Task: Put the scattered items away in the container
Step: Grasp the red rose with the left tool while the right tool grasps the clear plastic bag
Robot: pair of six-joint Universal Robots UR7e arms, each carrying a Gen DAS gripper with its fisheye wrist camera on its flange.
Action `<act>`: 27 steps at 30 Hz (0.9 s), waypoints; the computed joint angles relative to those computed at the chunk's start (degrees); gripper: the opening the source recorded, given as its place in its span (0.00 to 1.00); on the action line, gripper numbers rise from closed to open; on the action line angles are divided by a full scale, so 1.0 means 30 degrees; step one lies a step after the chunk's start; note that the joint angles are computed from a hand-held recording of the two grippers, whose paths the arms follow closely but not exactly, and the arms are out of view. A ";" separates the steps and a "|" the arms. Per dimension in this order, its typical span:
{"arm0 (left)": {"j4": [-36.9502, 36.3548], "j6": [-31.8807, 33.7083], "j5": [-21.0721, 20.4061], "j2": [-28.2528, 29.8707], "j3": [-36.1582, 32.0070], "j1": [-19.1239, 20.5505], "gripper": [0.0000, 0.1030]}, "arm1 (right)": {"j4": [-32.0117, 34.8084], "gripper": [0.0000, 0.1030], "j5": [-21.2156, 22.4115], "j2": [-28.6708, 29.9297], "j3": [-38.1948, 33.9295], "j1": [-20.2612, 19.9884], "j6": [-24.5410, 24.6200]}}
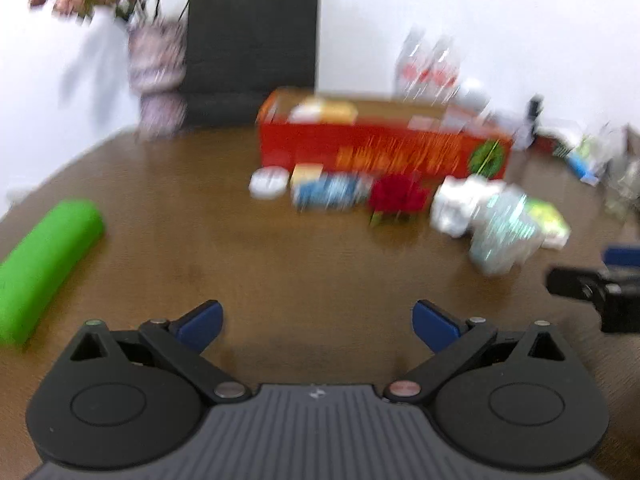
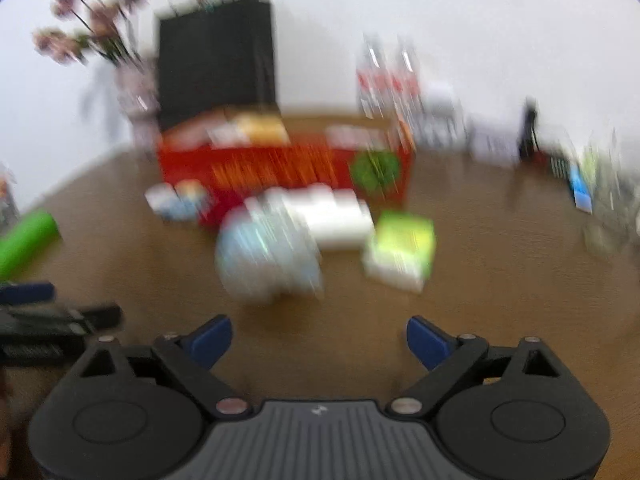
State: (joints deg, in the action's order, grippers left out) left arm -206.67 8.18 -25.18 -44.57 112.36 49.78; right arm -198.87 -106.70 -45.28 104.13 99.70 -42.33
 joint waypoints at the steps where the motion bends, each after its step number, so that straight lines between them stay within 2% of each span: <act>1: -0.0986 0.1589 -0.0163 0.0151 -0.0380 0.0078 1.00 | 0.0026 0.92 0.0250 0.0218 -0.0347 0.0167 -0.0726; 4: -0.0413 0.3982 0.0349 0.0055 -0.1725 0.0360 1.00 | 0.0534 0.86 -0.0728 0.1690 -0.2442 0.0717 -0.1509; 5: 0.0471 0.4239 0.0061 -0.0183 -0.2091 0.0578 1.00 | 0.0604 0.74 -0.0847 0.2164 -0.3063 0.0761 -0.1458; 7: 0.2703 0.3671 -0.1142 -0.0694 -0.2795 0.1039 1.00 | 0.2298 0.37 -0.1147 0.2572 -0.4014 0.0745 -0.1300; 8: 0.3715 0.3219 -0.2219 -0.0890 -0.3174 0.1318 1.00 | 0.2849 0.33 -0.1243 0.2578 -0.4171 0.0700 -0.1162; 10: 0.5754 0.2456 -0.5006 -0.0920 -0.4251 0.1975 1.00 | 0.2455 0.31 -0.0708 0.2252 -0.3800 0.0486 -0.1003; 11: 0.7018 0.2240 -0.5676 -0.0694 -0.4966 0.2197 1.00 | 0.2148 0.30 -0.0543 0.2049 -0.3602 0.0427 -0.0859; 13: 0.9238 0.1794 -0.5105 0.0396 -0.6880 0.2355 1.00 | 0.1193 0.30 -0.0052 0.1578 -0.3150 0.0212 -0.0503; 16: 1.0078 0.1527 -0.4743 0.1843 -0.8889 0.2583 0.96 | 0.1106 0.30 0.1075 0.0706 -0.2607 -0.0350 0.0180; 17: 1.0331 0.1205 -0.4861 0.1954 -0.9091 0.2677 0.90 | 0.1249 0.31 0.1212 0.0468 -0.2467 -0.0471 0.0225; 19: 1.1118 0.0277 -0.5330 0.2108 -0.9587 0.2911 0.73 | 0.1403 0.31 0.1012 0.0347 -0.2436 -0.0576 0.0000; 20: 1.1674 -0.0444 -0.5549 0.1992 -0.9629 0.3072 0.53 | 0.1438 0.31 0.0969 0.0398 -0.2473 -0.0625 -0.0086; 21: 1.2029 -0.1117 -0.5673 0.1985 -0.9713 0.3156 0.48 | 0.1608 0.31 0.1024 0.0448 -0.2537 -0.0678 -0.0086; 25: 1.2139 -0.2169 -0.5634 0.1422 -0.8775 0.2993 0.42 | 0.2165 0.31 0.1174 0.0473 -0.2535 -0.0763 -0.0083; 27: 1.1192 -0.2277 -0.5222 0.0865 -0.7453 0.2574 0.41 | 0.1904 0.31 0.1608 0.0184 -0.2092 -0.0782 -0.0185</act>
State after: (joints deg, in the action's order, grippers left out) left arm -173.09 1.35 -40.84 -41.98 90.00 57.50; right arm -193.15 -101.88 -44.73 97.85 97.35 -42.88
